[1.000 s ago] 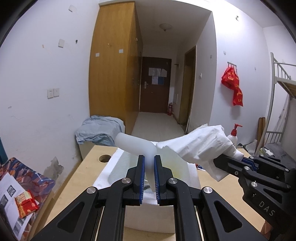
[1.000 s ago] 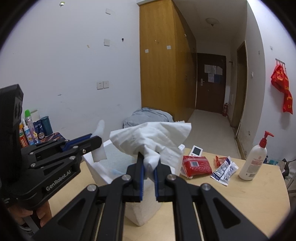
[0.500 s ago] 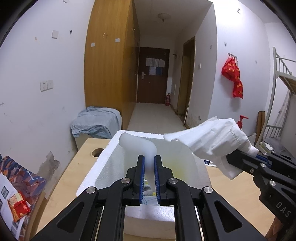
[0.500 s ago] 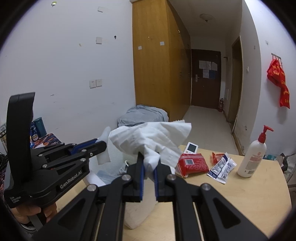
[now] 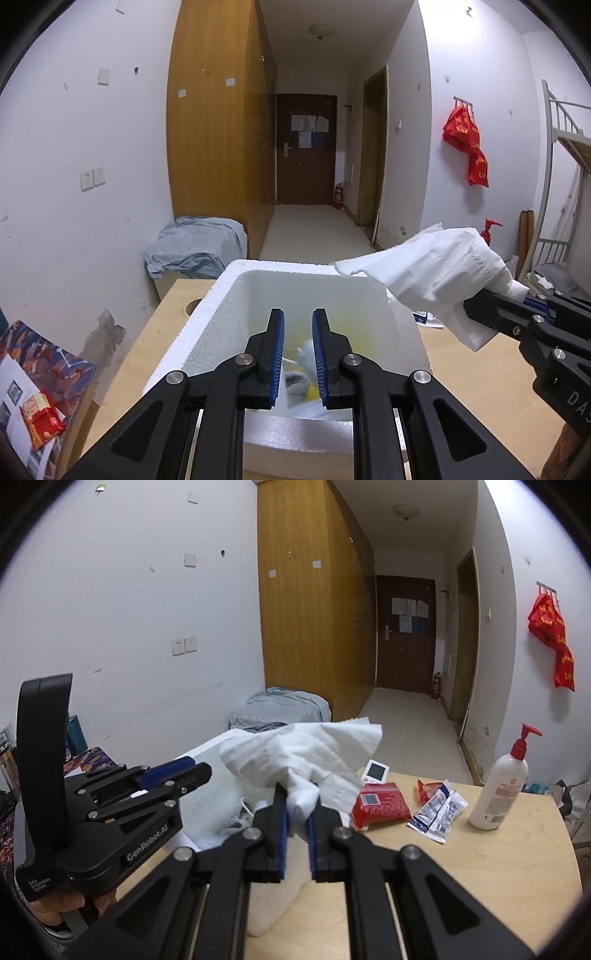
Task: Organize soft objects
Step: 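Open the left gripper to drop the white tube into the foam box, then lower the white cloth into the foam box and open the right gripper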
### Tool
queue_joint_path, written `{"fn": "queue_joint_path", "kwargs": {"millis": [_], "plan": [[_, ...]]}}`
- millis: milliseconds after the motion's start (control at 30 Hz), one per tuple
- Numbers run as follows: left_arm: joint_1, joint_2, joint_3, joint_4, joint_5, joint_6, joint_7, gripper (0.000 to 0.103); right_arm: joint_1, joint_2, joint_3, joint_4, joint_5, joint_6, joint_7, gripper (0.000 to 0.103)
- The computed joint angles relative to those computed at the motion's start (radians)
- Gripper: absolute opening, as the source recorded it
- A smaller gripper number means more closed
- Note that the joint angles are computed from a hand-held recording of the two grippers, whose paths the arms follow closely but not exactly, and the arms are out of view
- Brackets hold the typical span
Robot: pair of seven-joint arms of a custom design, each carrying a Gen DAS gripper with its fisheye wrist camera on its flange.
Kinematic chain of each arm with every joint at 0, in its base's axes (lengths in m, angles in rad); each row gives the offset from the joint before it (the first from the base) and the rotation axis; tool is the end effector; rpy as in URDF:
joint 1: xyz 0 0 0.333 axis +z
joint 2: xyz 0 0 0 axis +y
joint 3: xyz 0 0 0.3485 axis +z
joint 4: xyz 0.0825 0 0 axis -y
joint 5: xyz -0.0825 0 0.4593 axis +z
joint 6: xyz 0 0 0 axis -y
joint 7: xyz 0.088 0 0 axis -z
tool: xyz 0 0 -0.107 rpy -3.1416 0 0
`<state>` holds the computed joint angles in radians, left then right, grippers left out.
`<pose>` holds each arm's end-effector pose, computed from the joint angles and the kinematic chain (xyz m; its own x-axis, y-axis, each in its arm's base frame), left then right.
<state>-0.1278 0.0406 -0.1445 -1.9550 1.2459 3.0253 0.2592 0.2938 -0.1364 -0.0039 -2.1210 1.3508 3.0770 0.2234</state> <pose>0.6217 -0.2461 0.5382 -0.1429 -0.9896 0.0175 -0.4411 0.0478 -0.8962 0.5958 0.0952 0.5512 0.3391 -0.9403 -0.0294 -0.3988 -0.1154 -0.9097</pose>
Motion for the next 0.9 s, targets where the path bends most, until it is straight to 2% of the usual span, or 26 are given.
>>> {"fn": "queue_joint_path", "kwargs": {"millis": [67, 133, 167, 233, 367, 600, 767, 900], "plan": [[-0.001, -0.001, -0.002, -0.001, -0.019, -0.017, 0.013, 0.071, 0.0, -0.001, -0.001, 0.0, 0.003, 0.004, -0.002, 0.012], [-0.003, -0.01, 0.004, 0.003, 0.096, -0.037, -0.11, 0.091, 0.001, -0.002, -0.002, 0.0, 0.01, 0.006, -0.009, 0.012], [-0.005, -0.02, 0.003, 0.003, 0.176, -0.06, -0.192, 0.095, 0.001, -0.001, -0.003, 0.002, 0.014, 0.006, -0.014, 0.012], [-0.002, -0.034, -0.005, -0.003, 0.228, -0.093, -0.242, 0.096, 0.0, 0.0, -0.003, 0.003, 0.016, 0.005, -0.015, 0.012], [0.01, -0.045, -0.012, -0.017, 0.206, -0.091, -0.23, 0.096, 0.0, -0.001, -0.004, 0.004, 0.024, 0.002, -0.024, 0.012], [0.033, -0.1, -0.022, -0.057, 0.285, -0.086, -0.324, 0.096, -0.002, 0.005, 0.005, 0.003, -0.011, -0.001, 0.01, 0.012], [0.055, -0.164, -0.032, -0.115, 0.295, -0.133, -0.331, 0.097, 0.005, 0.006, 0.011, 0.005, -0.045, -0.016, 0.044, 0.011], [0.08, -0.215, -0.041, -0.158, 0.355, -0.173, -0.415, 0.102, 0.011, 0.014, 0.016, 0.011, -0.06, -0.026, 0.063, 0.011]]}}
